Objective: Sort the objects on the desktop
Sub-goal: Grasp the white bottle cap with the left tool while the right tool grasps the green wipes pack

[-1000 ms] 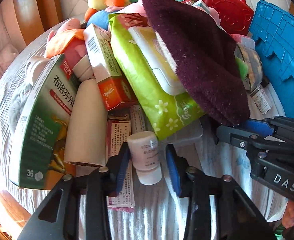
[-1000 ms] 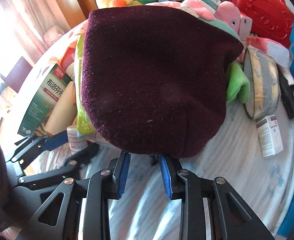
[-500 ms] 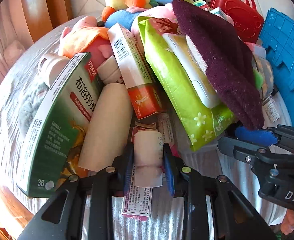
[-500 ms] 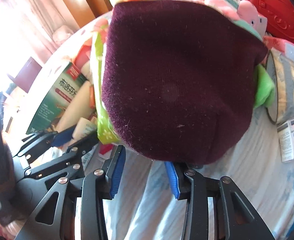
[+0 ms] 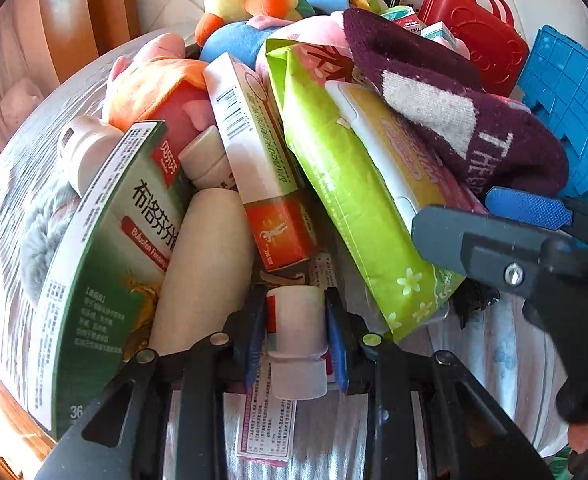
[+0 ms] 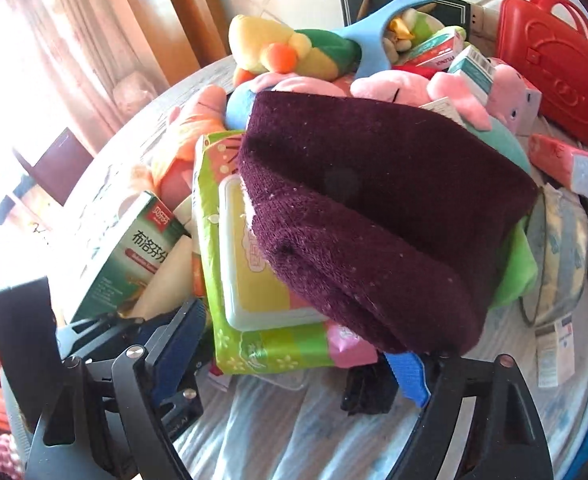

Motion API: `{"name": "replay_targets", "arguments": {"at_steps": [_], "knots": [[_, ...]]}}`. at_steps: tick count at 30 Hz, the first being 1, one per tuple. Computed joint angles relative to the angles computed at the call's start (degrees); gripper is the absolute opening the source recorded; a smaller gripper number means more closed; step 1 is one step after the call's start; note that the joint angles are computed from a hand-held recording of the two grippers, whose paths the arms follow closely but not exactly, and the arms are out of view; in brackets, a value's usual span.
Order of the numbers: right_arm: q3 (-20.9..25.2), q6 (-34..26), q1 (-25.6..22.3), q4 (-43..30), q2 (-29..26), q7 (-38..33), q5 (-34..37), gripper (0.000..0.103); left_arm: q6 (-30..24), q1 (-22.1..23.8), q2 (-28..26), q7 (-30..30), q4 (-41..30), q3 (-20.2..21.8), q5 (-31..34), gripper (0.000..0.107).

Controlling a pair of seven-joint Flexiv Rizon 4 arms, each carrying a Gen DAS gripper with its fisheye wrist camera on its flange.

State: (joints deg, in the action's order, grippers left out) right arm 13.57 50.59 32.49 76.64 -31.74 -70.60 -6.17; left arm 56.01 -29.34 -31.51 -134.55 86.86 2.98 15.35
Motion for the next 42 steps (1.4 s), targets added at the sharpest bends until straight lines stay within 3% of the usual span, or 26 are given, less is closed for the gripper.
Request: {"name": "replay_targets", "arguments": {"at_steps": [3,9,12,16,20,25,34,42], "knots": [[-0.51,0.1,1.7,-2.83,-3.46,0.78,-1.01,0.089,-1.04,-0.06,0.27,0.4,-0.7,0.88,1.07,0.027],[-3.29,-2.14,4.83,-7.51,-8.13,0.31,-6.09,0.103,-0.95,0.51,0.22,0.47,-0.96,0.85,1.82,0.027],[-5.83,-2.62,6.86,-7.21,-8.65,2.63,-10.11,0.081,1.0,0.81,1.67,0.32,2.01,0.24,1.52,0.027],[-3.32,2.12,3.39,-2.88,-5.38,4.3,-6.34,0.056,3.51,1.43,2.61,0.59,4.5,-0.38,0.32,0.027],[-2.49,3.98,0.88,1.26,-2.29,6.11,-4.19,0.053,4.32,1.55,3.29,1.13,6.25,-1.19,-1.11,0.027],[-1.84,3.7,0.32,3.66,-0.94,5.5,-4.53,0.052,1.63,-0.79,2.65,-0.9,3.12,0.63,1.52,0.027],[0.07,6.16,-0.54,3.33,-0.36,2.76,-2.92,0.034,-3.9,-3.69,3.05,-7.38,-3.44,2.4,10.07,0.027],[1.23,9.43,-0.54,1.87,-0.06,0.41,-0.33,0.029,-7.17,-3.46,5.99,-9.57,-4.7,2.11,14.78,0.027]]}}
